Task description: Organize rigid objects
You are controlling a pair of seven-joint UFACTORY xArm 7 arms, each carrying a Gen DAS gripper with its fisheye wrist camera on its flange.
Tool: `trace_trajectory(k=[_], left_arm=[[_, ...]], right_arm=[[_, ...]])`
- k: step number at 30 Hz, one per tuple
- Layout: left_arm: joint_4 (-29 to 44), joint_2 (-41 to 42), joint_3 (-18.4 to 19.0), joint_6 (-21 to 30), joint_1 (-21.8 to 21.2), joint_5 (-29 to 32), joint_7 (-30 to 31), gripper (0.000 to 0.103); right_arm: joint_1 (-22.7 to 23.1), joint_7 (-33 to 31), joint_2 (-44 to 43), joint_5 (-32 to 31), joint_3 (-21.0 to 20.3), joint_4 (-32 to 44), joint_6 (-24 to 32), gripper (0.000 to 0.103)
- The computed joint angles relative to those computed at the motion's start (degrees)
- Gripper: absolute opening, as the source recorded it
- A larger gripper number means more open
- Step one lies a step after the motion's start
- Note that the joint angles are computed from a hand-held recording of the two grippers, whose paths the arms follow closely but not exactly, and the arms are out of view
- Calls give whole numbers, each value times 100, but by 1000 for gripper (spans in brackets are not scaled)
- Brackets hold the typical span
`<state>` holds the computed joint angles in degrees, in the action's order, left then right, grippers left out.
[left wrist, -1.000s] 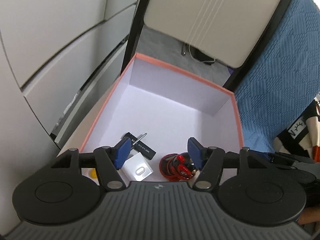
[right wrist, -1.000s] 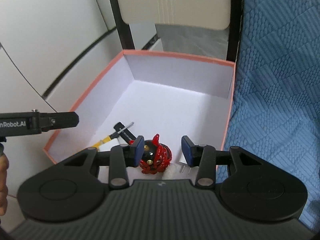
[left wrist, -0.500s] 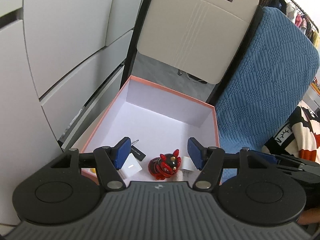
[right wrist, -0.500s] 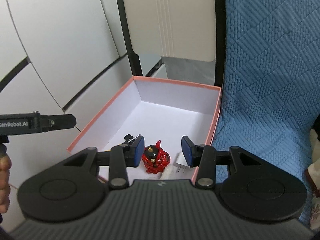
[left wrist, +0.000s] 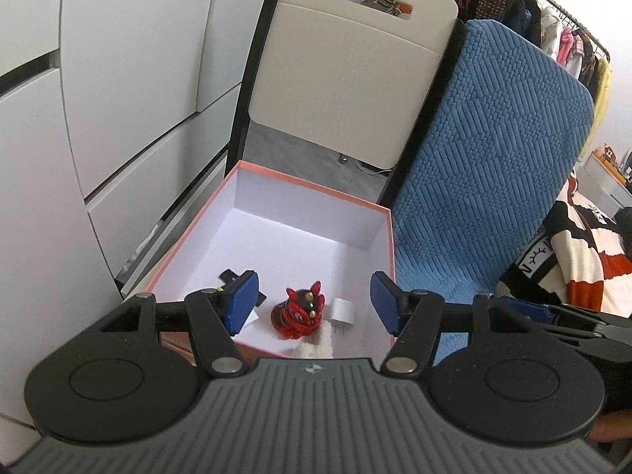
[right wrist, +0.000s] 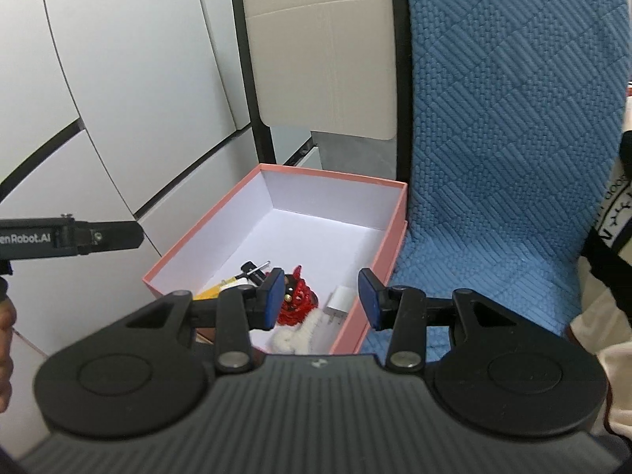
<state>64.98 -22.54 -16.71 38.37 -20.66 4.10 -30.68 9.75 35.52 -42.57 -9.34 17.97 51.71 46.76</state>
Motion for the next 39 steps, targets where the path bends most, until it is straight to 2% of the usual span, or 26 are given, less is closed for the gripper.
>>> trace_trajectory(k=[14,16,18,21,22,25,39], left_arm=[[-338,-623,-246,188,0,24,-347,68],[-331,-658,-257,259,6,12,-412,75],[-344,-696,-284,290,26,48,-454,88],[-357,-744,-378,343,111,188,-571,97],[-351,-740,-390,362,123,206,-604,97],[-342,-719,-405,381,126,233,-672,99],[-347,-701,-434,489,90,326,-852,103]], right_arm=[[25,-84,-1027,162,-5,-332,588,46],[18,-117,-1104,168,6,-361,618,46],[6,-152,-1156,170,15,-386,648,46],[-54,-153,-1200,150,48,-428,634,48],[-65,-139,-1219,161,46,-449,627,54],[-91,-112,-1275,173,38,-538,536,88],[-75,-242,-1211,202,21,-523,589,89]])
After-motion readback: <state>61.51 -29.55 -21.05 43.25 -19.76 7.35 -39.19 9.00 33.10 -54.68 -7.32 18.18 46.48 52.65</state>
